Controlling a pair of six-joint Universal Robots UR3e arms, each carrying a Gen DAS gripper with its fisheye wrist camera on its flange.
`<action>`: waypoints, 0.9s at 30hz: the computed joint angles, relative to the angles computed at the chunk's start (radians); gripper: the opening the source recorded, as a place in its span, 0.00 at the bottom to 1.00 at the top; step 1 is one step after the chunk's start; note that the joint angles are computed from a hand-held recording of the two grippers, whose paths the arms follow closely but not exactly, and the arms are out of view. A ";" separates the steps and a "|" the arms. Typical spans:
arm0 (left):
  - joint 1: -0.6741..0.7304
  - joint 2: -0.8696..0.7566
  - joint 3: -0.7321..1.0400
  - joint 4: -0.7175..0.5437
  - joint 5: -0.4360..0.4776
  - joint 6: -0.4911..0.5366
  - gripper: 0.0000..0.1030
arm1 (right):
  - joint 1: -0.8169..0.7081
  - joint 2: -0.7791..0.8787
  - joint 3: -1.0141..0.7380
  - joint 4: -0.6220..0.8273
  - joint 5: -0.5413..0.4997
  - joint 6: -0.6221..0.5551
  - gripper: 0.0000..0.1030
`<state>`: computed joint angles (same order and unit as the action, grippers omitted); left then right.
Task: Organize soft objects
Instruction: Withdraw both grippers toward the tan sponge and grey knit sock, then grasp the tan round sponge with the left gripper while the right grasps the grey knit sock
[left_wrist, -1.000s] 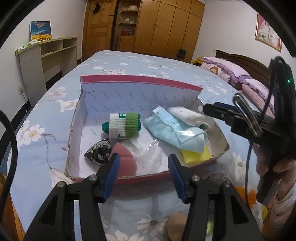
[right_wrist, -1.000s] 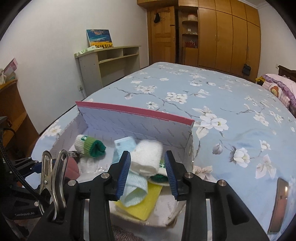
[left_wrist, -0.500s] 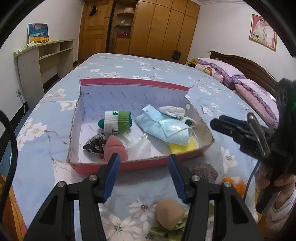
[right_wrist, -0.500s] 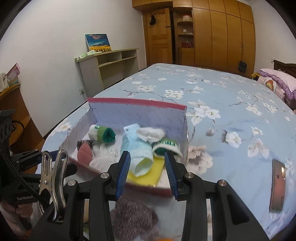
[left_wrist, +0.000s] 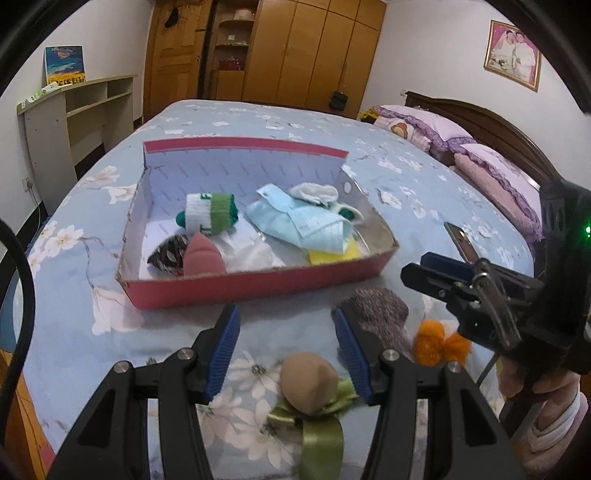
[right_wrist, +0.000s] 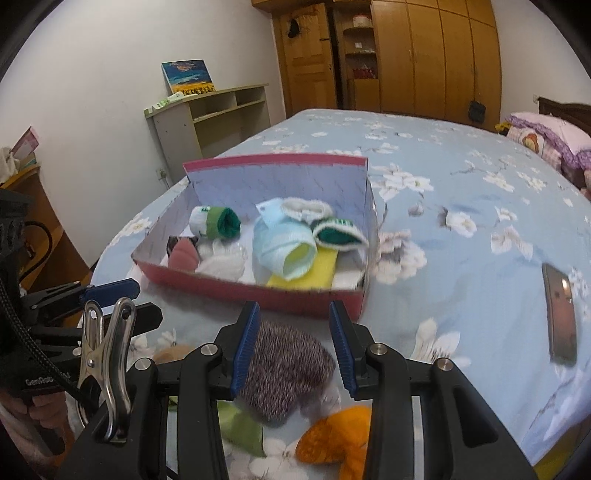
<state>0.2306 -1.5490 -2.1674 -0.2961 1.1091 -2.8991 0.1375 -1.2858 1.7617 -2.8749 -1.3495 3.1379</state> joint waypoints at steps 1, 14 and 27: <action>-0.003 0.002 -0.006 0.000 0.001 0.002 0.55 | -0.003 -0.004 0.015 -0.008 0.004 0.005 0.39; -0.054 -0.032 -0.030 -0.014 0.057 0.005 0.55 | -0.020 0.005 0.133 -0.072 0.023 0.075 0.44; -0.088 -0.111 -0.007 0.005 0.087 -0.009 0.54 | -0.012 0.061 0.165 -0.172 0.029 0.085 0.45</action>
